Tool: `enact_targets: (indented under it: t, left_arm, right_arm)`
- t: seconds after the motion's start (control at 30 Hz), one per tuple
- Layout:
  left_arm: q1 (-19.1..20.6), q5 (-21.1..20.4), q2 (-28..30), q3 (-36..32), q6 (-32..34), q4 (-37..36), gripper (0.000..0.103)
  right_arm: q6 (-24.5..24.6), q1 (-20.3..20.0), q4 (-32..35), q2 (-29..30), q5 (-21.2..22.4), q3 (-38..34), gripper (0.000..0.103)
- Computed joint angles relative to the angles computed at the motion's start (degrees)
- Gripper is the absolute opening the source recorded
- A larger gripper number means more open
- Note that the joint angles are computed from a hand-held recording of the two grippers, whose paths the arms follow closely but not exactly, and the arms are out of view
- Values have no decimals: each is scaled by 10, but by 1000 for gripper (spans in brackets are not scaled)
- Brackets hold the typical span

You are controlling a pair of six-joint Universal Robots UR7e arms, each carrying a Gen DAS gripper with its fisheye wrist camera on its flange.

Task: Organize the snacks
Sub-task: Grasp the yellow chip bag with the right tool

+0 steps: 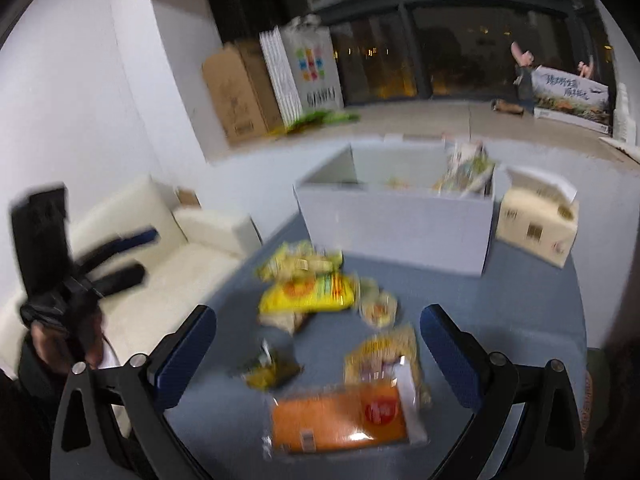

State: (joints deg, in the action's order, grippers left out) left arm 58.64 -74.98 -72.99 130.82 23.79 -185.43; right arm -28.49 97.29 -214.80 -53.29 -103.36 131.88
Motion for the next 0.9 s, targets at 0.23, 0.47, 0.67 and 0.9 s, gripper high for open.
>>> enact_targets:
  t: [0.23, 0.47, 0.67, 0.9]
  left_arm:
    - [13, 3, -14, 9, -7, -1, 103]
    - [37, -12, -26, 14, -20, 7, 103]
    - [53, -21, -34, 20, -23, 12, 103]
    - [63, -20, -32, 21, -25, 17, 103]
  right_arm:
    - [-9, 17, 118, 54, -27, -87, 103]
    - [85, 26, 293, 131, -53, -261, 103]
    - [153, 32, 412, 218, -134, -412, 103]
    - [184, 19, 494, 258, -148, -469, 78]
